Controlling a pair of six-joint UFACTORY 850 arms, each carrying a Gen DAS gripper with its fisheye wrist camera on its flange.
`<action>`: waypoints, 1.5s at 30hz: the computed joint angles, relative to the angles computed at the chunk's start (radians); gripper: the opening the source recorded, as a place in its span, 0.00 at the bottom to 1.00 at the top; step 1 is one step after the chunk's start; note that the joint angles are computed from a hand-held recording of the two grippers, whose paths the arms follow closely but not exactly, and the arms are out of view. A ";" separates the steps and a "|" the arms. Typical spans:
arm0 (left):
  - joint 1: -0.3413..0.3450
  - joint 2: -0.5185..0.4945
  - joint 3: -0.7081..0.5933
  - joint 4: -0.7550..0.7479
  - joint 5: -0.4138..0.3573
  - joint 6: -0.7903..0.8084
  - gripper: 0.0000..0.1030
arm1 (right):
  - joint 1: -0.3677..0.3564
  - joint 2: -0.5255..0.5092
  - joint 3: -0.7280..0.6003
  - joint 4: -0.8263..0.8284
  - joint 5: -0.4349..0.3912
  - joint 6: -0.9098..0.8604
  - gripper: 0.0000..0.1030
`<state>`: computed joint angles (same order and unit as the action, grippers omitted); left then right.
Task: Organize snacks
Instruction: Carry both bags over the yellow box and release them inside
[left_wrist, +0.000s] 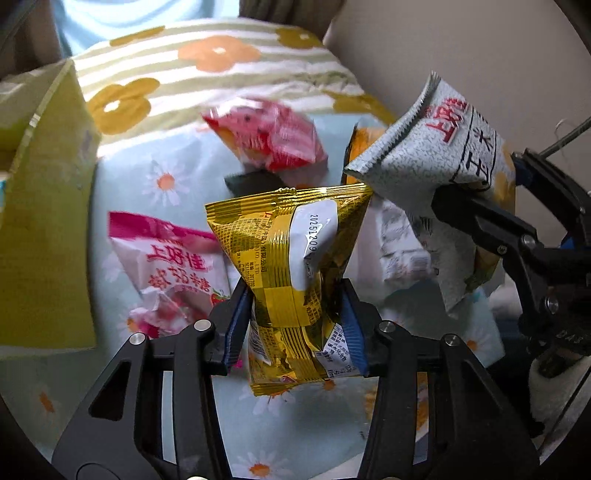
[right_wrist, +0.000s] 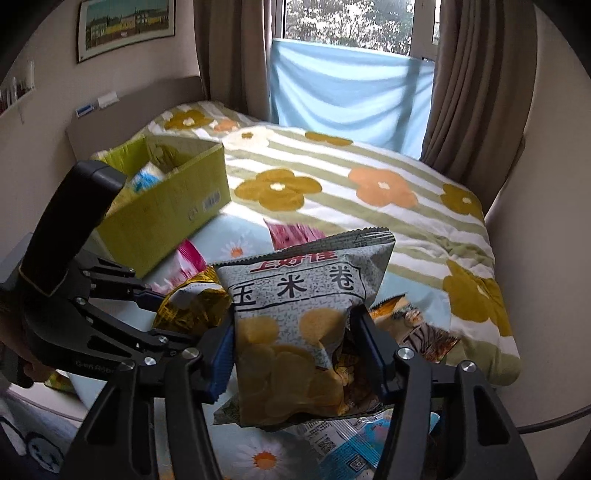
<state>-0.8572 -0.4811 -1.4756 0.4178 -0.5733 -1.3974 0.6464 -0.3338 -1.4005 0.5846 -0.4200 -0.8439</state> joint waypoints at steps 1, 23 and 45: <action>-0.004 0.005 -0.002 0.019 -0.006 -0.022 0.41 | 0.000 0.009 -0.001 0.015 -0.003 -0.009 0.52; 0.022 0.441 0.337 0.391 -0.192 -0.403 0.40 | 0.156 -0.153 -0.371 -0.070 -0.137 0.279 0.52; 0.338 0.787 0.737 0.100 -0.187 0.203 0.40 | 0.388 -0.591 -0.969 -0.453 -0.358 1.006 0.51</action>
<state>-0.5196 0.3054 -0.7383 0.5174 -0.7601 -1.1940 1.0345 -0.9245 -2.3695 0.1314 -0.7784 0.1621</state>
